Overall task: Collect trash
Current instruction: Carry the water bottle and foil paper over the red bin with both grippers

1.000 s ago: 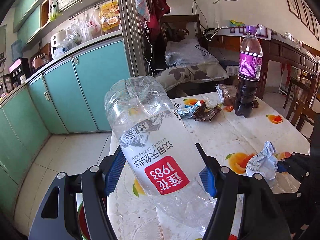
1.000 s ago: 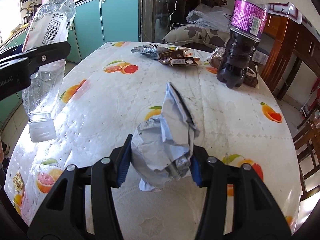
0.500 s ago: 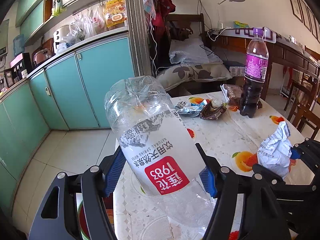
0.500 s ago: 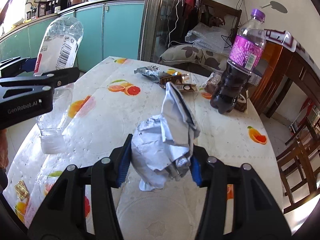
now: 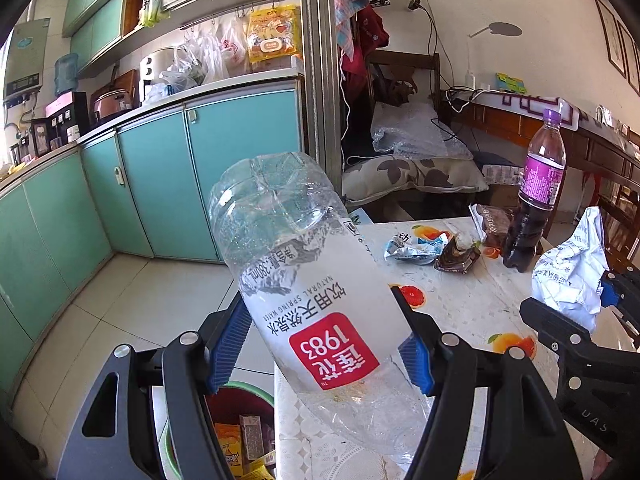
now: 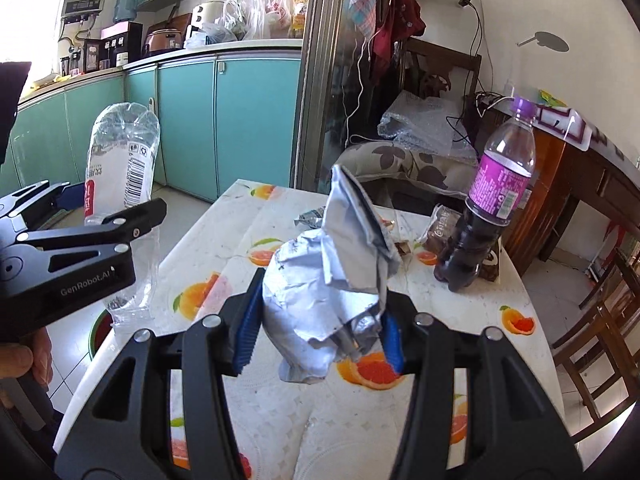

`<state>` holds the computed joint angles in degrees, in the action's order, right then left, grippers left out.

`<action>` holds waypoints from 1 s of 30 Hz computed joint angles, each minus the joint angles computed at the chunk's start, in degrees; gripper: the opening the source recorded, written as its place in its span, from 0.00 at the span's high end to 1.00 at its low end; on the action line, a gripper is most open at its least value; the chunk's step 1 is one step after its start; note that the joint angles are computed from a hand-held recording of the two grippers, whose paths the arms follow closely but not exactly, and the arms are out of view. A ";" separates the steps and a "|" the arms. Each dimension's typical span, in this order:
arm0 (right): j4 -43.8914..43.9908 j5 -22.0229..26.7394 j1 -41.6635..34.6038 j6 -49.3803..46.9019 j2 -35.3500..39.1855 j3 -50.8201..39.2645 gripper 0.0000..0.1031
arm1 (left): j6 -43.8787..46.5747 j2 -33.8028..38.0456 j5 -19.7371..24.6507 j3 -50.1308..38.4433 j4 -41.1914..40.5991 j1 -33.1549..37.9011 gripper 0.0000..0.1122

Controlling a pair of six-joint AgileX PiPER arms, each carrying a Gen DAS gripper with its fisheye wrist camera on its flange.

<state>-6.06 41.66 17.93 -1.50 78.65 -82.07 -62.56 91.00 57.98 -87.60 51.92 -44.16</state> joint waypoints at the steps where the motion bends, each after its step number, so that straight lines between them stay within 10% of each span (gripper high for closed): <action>1: -0.28 0.09 0.64 0.35 0.30 -0.64 0.53 | -0.19 -0.39 0.02 0.30 0.18 0.29 0.43; 30: -2.58 2.42 16.47 4.62 11.55 -15.85 0.53 | -0.95 -12.42 -5.55 13.70 -5.32 16.98 0.42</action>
<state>-8.64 44.08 34.40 3.12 90.20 -97.92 -63.50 78.59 52.43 -73.89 46.59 -27.19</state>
